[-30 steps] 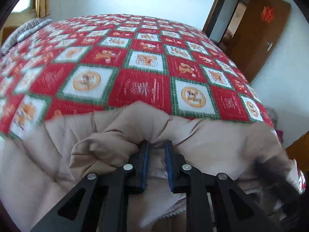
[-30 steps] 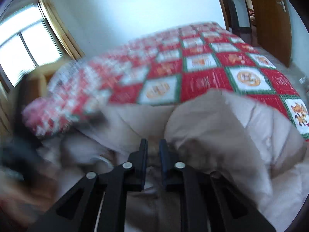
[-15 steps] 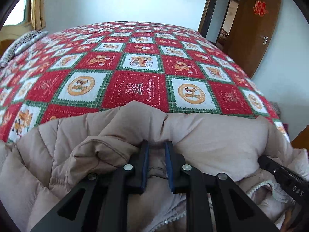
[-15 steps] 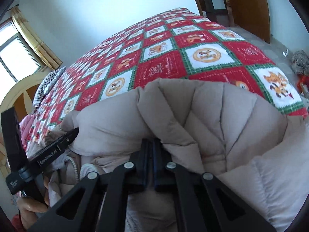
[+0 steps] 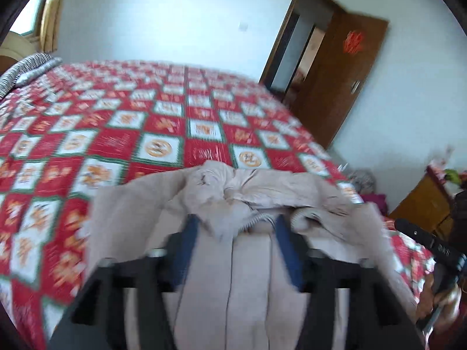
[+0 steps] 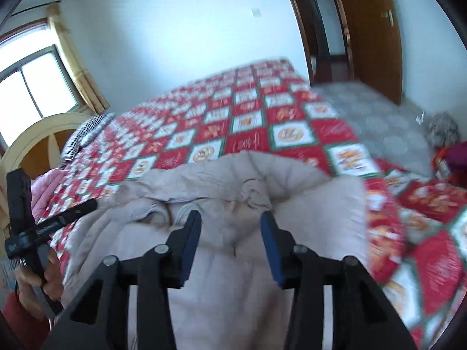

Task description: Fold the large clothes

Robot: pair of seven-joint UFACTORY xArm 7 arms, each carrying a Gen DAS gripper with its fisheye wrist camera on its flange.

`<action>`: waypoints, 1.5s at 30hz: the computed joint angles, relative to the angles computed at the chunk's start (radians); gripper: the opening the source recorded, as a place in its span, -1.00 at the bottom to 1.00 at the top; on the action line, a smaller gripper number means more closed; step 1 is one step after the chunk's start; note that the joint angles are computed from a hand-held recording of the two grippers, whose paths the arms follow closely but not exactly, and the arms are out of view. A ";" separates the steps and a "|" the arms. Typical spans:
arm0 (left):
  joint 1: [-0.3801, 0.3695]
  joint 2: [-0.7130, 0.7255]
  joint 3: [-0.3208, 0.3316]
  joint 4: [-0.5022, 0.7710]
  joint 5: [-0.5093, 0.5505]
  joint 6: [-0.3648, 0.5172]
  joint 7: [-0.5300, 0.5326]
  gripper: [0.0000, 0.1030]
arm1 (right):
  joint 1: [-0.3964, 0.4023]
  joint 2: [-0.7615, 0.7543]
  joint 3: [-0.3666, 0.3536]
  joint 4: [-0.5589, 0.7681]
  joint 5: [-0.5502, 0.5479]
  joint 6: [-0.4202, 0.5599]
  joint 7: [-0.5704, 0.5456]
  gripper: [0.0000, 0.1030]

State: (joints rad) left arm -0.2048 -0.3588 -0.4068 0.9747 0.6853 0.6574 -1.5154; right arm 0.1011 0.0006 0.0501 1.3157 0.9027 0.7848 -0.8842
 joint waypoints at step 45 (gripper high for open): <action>0.090 -1.040 -0.390 -0.063 -0.828 0.710 0.436 0.74 | 0.026 -1.015 -0.476 -0.609 -0.409 0.335 -0.010 0.48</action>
